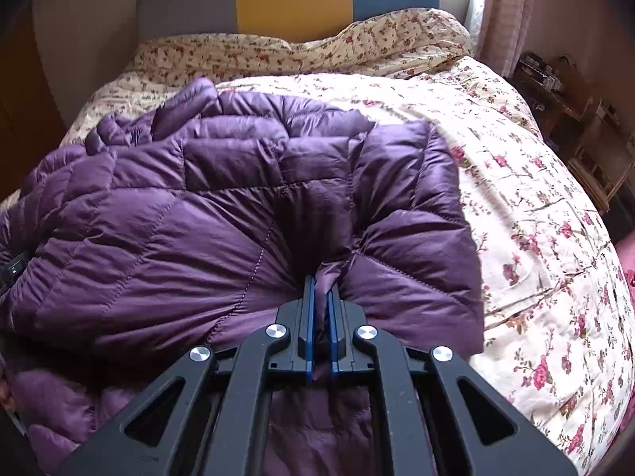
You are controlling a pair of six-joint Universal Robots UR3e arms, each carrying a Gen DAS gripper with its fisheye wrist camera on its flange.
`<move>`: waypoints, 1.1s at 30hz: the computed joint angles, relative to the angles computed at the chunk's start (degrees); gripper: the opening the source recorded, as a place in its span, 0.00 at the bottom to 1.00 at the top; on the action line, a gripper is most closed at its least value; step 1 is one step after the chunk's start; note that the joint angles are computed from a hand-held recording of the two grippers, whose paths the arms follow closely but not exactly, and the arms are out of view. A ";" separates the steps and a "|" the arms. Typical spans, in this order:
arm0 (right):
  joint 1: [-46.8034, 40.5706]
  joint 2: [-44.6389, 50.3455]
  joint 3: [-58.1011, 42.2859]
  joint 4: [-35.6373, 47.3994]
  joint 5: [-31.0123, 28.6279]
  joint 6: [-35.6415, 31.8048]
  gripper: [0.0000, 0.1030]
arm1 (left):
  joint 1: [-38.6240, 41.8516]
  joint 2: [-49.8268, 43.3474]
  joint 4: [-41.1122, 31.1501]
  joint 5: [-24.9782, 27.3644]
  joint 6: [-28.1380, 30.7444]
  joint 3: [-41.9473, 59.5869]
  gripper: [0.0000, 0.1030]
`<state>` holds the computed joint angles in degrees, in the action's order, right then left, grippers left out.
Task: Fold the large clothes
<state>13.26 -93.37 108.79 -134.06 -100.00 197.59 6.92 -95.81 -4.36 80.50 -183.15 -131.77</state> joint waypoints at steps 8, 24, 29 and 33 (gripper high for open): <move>1.96 -0.01 -3.16 -1.60 -4.32 -1.58 0.55 | -0.03 3.85 -2.69 0.76 0.08 -0.33 0.69; 7.13 21.50 -19.42 -10.93 0.66 -4.51 0.87 | -5.32 -1.47 -0.41 6.44 0.03 7.78 0.71; 6.70 23.86 -15.97 -15.96 1.98 -5.17 0.90 | -4.19 -7.48 7.96 5.26 -0.23 4.56 0.73; 6.85 25.49 -16.42 -16.07 1.78 -5.43 0.90 | -4.79 -9.34 8.22 6.26 -0.59 5.43 0.73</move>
